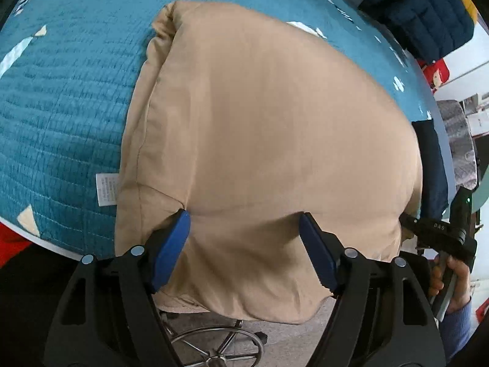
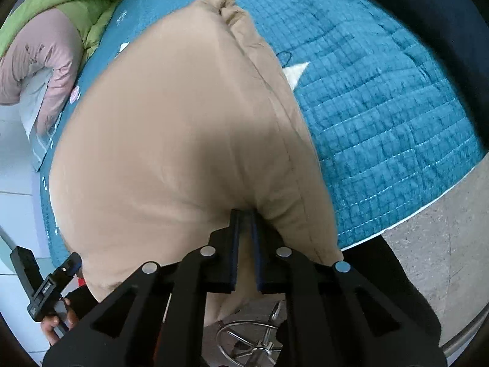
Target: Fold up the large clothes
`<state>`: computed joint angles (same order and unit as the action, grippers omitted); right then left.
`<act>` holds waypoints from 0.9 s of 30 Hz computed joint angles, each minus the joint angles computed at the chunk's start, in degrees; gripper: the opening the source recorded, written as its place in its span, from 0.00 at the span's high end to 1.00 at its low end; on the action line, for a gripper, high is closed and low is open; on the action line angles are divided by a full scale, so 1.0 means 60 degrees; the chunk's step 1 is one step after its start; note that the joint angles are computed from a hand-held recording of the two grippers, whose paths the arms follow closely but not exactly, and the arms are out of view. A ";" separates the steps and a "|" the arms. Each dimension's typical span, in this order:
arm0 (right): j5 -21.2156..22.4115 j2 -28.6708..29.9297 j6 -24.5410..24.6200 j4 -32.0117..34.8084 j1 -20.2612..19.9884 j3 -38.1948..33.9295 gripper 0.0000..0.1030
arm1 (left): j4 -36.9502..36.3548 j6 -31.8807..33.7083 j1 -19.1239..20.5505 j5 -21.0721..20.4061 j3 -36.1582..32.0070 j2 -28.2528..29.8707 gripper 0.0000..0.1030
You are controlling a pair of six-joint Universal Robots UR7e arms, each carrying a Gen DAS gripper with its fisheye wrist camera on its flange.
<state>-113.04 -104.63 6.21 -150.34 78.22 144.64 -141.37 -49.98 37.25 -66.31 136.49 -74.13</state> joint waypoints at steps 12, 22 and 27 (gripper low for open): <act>-0.0198 0.2675 0.0531 -0.1225 0.3497 -0.1814 0.87 | 0.0177 -0.1712 -0.0181 0.0609 0.0683 -0.2263 0.19; -0.0393 0.5984 0.1595 -0.0172 0.3511 -0.4071 0.93 | -0.0044 -0.2309 0.0079 0.0246 0.1426 -0.2943 0.18; -0.0538 0.6493 0.1462 -0.1201 0.2933 -0.3774 1.00 | -0.0534 -0.2196 0.0386 -0.0112 0.1642 -0.2841 0.18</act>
